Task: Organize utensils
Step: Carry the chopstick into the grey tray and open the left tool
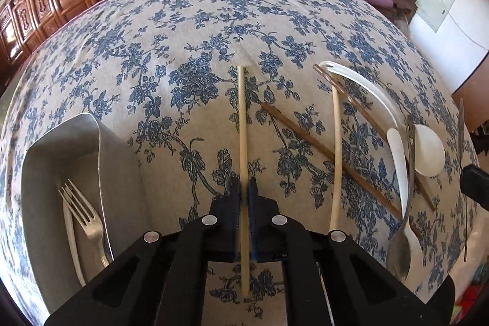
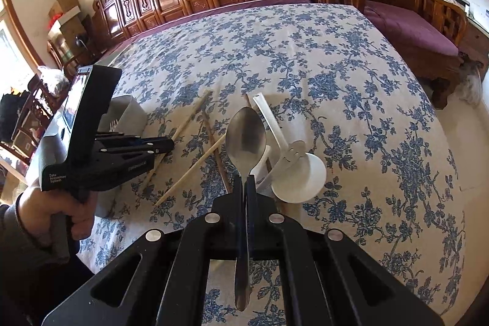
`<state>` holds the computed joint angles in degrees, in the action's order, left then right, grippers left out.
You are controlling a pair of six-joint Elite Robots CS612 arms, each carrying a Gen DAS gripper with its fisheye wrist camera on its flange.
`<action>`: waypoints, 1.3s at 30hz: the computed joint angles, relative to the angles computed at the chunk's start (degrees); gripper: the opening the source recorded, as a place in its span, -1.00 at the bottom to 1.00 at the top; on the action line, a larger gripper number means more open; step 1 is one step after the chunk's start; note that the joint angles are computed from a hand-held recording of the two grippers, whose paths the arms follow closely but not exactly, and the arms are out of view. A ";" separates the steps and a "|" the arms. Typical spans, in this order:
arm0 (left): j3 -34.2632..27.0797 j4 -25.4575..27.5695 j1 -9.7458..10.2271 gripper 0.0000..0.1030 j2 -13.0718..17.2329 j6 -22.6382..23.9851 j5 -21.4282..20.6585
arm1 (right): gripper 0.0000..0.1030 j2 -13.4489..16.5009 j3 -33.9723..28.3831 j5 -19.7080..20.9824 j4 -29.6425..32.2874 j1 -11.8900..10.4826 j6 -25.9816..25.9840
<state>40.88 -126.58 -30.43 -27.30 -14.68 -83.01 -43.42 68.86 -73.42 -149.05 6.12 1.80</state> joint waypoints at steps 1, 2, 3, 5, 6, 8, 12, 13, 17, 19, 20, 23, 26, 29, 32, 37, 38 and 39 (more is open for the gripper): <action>0.58 -0.47 -0.01 -0.92 -0.33 0.19 -0.12 | -0.92 -0.03 0.02 0.01 -0.04 0.08 -0.13; 1.32 -1.02 -0.03 -0.92 -0.75 0.31 -0.13 | -0.92 -0.03 0.00 0.03 -0.04 0.12 -0.22; 2.07 -1.57 -0.03 -0.92 -1.20 0.38 -0.03 | -0.92 -0.08 0.04 0.14 -0.10 0.18 -0.34; 4.31 -3.42 -0.02 -0.92 -2.54 0.24 -0.11 | -0.92 -0.17 0.12 0.40 -0.23 0.24 -0.54; 5.20 -4.19 0.00 -0.92 -3.10 0.20 -0.23 | -0.92 -0.24 0.15 0.57 -0.31 0.31 -0.72; 7.94 -6.63 -0.06 -0.92 -4.81 0.26 -0.06 | -0.92 -0.36 0.19 0.91 -0.44 0.45 -1.15; 13.06 -11.12 -0.24 -0.92 -8.07 0.64 0.56 | -0.92 -0.56 0.15 1.34 -0.64 0.82 -2.11; 14.38 -12.26 -0.27 -0.92 -8.95 0.72 0.60 | -0.92 -0.62 0.14 1.46 -0.70 0.89 -2.28; 17.85 -15.46 -0.20 -0.92 -11.40 1.05 0.85 | -0.92 -1.02 0.40 2.09 -1.22 1.25 -2.99; 19.02 -16.60 -0.11 -0.92 -12.24 0.96 1.05 | -0.92 -1.24 0.55 2.56 -1.57 1.40 -3.25; 19.61 -17.11 -0.02 -0.92 -12.66 0.80 0.95 | -0.92 -1.37 0.66 2.78 -1.72 1.49 -3.42; 21.53 -18.76 0.18 -0.92 -13.87 0.59 0.71 | -0.92 -1.65 0.84 3.23 -1.98 1.80 -3.98; 23.54 -20.55 0.42 -0.92 -15.02 0.79 0.63 | -0.92 -1.83 0.94 3.79 -2.14 2.02 -4.41; 25.14 -22.09 0.76 -0.92 -15.93 0.61 0.52 | -0.92 -1.97 1.02 4.33 -2.11 2.26 -4.71; 26.44 -23.70 1.19 -0.92 -16.57 0.44 0.50 | -0.92 -2.04 1.11 4.68 -2.01 2.49 -4.97; 27.70 -25.17 2.05 -0.92 -16.81 0.15 1.60 | -0.92 -1.63 0.54 4.94 -1.58 2.92 -4.99; 27.72 -25.03 2.31 -0.92 -16.67 -0.36 1.47 | -0.92 -1.46 0.32 4.98 -1.50 3.03 -4.97; 27.75 -24.88 2.53 -0.92 -16.56 -0.73 1.39 | -0.92 -1.34 0.14 4.99 -1.34 3.12 -5.06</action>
<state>68.62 -151.46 -27.90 -43.86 -15.40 -81.63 -44.76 69.00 -68.43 -150.39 9.24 -3.26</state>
